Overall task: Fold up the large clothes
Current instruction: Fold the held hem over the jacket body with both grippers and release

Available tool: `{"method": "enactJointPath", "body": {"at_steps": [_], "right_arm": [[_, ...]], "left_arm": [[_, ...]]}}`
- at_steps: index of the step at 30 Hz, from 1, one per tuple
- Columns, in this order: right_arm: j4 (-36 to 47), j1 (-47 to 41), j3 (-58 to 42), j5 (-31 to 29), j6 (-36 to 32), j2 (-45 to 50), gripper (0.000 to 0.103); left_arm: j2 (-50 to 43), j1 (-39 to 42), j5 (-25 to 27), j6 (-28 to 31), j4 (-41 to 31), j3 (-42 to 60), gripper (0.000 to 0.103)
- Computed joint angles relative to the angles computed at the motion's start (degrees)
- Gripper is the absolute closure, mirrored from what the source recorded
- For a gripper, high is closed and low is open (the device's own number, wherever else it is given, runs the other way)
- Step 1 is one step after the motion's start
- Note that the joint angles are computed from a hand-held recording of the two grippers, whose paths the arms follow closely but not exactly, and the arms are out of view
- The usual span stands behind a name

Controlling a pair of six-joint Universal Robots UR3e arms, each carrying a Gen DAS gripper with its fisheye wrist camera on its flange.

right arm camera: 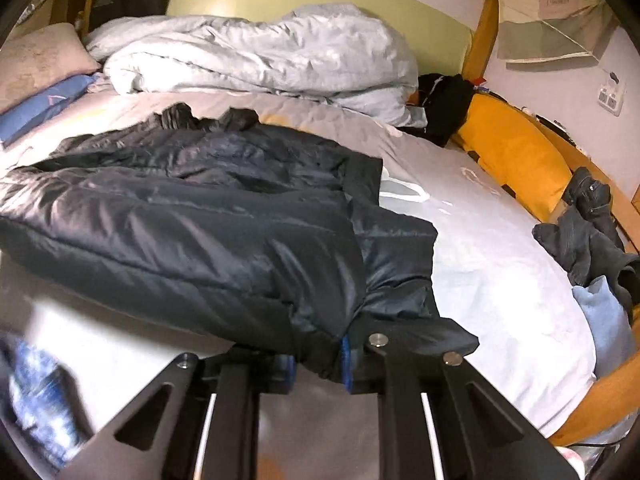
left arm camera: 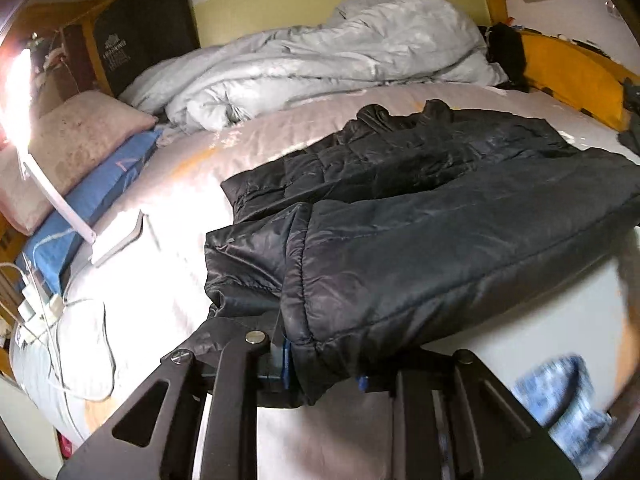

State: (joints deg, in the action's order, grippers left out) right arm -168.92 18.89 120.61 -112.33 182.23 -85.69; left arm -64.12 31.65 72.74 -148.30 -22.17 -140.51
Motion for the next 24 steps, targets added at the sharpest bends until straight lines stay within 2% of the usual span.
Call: {"method": "enactJointPath", "body": {"at_steps": [3,5,7,10,12,15,18,20,24], "right_arm": [[4.4,-1.0,4.7,4.5,-2.3,-9.1,0.089],[7.0,-0.9,6.5,5.5,-4.0,-13.1,0.087],[9.9,-0.1,7.1,5.2,-5.0,-16.3,0.087],[11.3,0.4,5.6,4.3,-5.4,-17.5,0.086],[11.5,-0.3,3.9,4.7,-6.0,-17.2,0.083],[11.7,-2.6,-1.3,6.5,-6.9,-14.0,0.082],[11.2,-5.2,-8.8,8.7,-8.3,-7.7,0.081],[12.5,-6.8,-14.2,10.7,-7.8,-3.6,0.081],[21.7,-11.3,-33.8,16.7,-6.7,11.0,0.08]], "left_arm": [[14.4,8.3,-6.4,9.4,-19.3,-0.4,0.081],[23.3,13.7,-9.3,16.7,-31.9,-0.1,0.08],[28.7,17.9,-11.4,21.6,-42.5,2.3,0.079],[30.1,21.8,-14.7,24.0,-50.9,7.1,0.079],[27.5,21.0,-15.2,22.1,-49.2,9.2,0.078],[18.6,15.2,-13.0,15.4,-38.9,12.4,0.074],[5.1,6.7,-7.9,7.1,-25.4,17.6,0.071],[-4.9,1.1,-4.1,1.6,-18.9,23.1,0.071],[-23.4,-7.3,2.9,-5.9,-11.7,36.3,0.066]]}}
